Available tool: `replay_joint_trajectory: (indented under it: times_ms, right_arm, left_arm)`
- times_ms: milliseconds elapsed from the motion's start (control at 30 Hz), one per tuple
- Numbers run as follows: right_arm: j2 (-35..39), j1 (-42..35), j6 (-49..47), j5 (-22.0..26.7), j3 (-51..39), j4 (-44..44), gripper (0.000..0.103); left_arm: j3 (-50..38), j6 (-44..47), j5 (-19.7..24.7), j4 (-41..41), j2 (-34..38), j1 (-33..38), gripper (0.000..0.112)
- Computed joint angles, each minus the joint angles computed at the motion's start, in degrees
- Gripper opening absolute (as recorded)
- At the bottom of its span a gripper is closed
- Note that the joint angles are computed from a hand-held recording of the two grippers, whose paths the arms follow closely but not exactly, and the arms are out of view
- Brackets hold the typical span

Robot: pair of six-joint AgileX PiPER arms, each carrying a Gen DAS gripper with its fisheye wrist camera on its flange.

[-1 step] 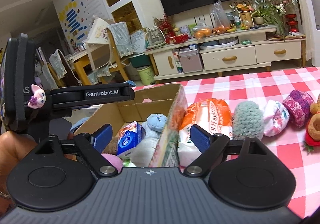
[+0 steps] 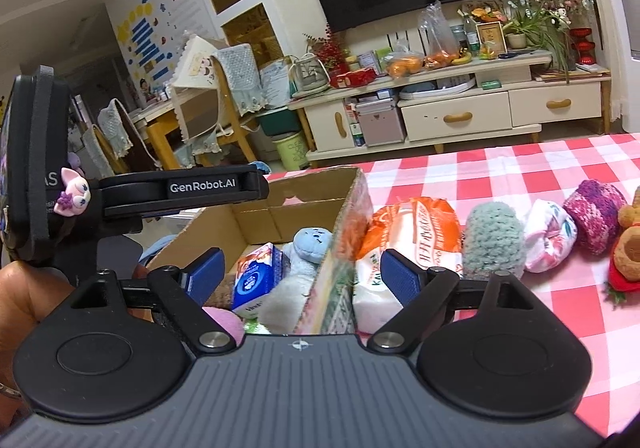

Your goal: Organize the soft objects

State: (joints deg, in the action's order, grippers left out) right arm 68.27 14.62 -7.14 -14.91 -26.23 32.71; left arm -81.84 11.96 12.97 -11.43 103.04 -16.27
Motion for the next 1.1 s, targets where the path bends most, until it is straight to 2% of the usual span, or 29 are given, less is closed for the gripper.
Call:
replay_joint_trajectory:
  times_ms: [333, 600, 1100]
  right_arm:
    - [-1.5, 1.8, -11.4, -2.0, 1.0, 12.4, 0.103]
    - [-1.4, 2.3, -12.5, -3.6, 1.7, 14.7, 0.103]
    - [-0.8, 4.3, -16.1, -7.4, 2.0, 21.4, 0.103]
  left_arm:
    - [-0.3, -11.1, -0.2, 10.9, 0.1, -3.3, 0.102]
    - [-0.9, -15.7, 0.1, 15.1, 0.4, -4.9, 0.102]
    - [-2.6, -30.4, 1.7, 30.4, 2.2, -10.5, 0.102]
